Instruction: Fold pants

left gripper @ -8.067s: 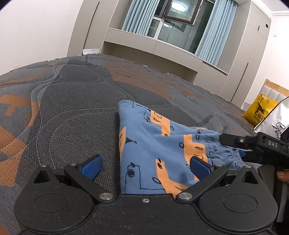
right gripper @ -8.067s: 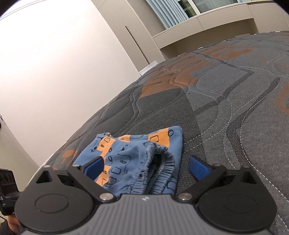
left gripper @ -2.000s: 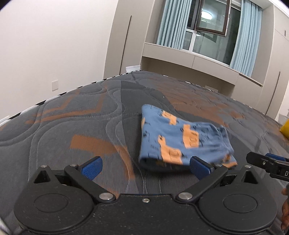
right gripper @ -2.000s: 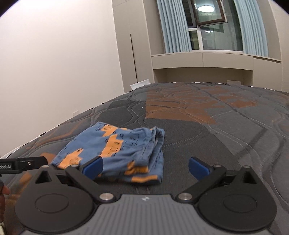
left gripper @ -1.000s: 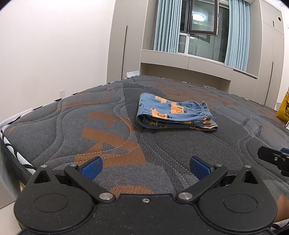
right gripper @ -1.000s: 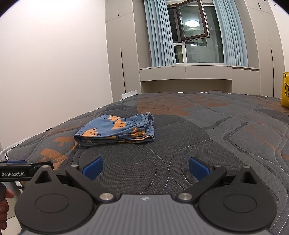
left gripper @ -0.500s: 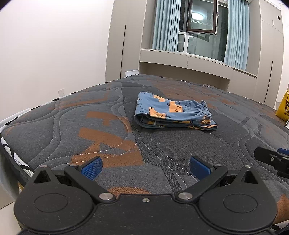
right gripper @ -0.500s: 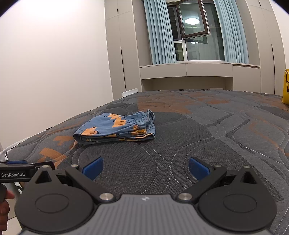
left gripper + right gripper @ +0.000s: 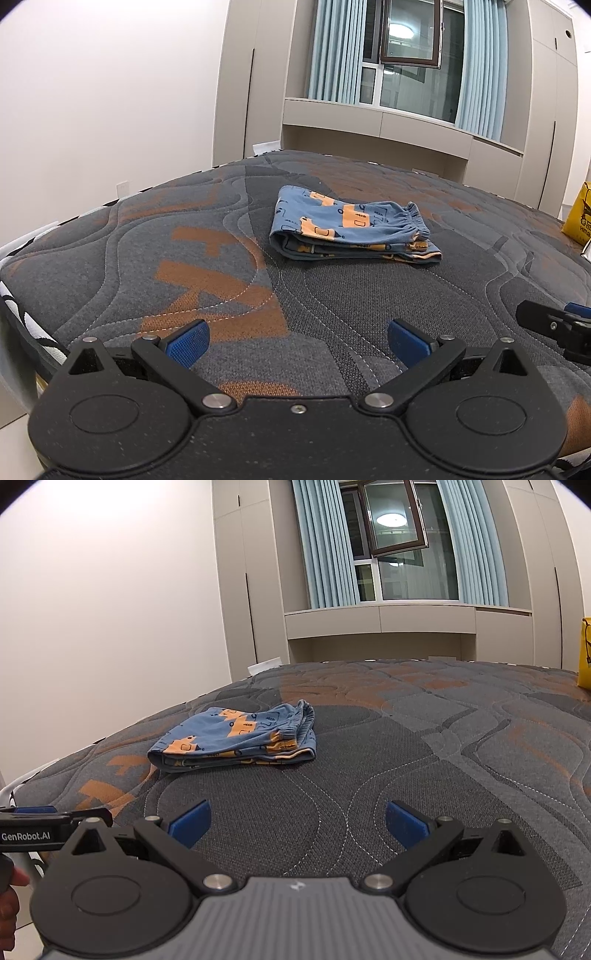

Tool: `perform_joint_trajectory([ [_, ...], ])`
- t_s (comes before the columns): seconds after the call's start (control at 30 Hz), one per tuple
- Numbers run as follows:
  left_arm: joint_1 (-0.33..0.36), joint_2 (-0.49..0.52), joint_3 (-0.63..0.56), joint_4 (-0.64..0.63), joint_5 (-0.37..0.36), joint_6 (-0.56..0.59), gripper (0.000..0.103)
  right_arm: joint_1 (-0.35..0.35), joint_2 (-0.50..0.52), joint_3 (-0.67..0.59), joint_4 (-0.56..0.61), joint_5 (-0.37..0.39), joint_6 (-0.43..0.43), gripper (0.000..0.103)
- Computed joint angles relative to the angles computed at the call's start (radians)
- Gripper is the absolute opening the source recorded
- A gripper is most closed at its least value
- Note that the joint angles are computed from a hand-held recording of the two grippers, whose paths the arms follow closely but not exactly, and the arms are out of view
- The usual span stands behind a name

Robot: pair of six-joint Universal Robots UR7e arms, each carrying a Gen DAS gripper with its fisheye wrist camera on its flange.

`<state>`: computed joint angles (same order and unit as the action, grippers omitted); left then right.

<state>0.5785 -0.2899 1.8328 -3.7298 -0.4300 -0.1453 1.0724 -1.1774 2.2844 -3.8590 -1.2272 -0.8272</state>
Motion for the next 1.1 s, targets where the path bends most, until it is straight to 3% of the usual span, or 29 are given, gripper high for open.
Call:
perform_joint_trajectory([
  [0.83, 0.0, 0.002, -0.003, -0.003, -0.002, 0.01, 0.102, -0.003, 0.004, -0.003, 0.0, -0.001, 0.009, 0.103],
  [1.1, -0.004, 0.026, -0.028, -0.03, 0.029, 0.047, 0.102, -0.003, 0.005, -0.003, -0.001, -0.002, 0.009, 0.103],
])
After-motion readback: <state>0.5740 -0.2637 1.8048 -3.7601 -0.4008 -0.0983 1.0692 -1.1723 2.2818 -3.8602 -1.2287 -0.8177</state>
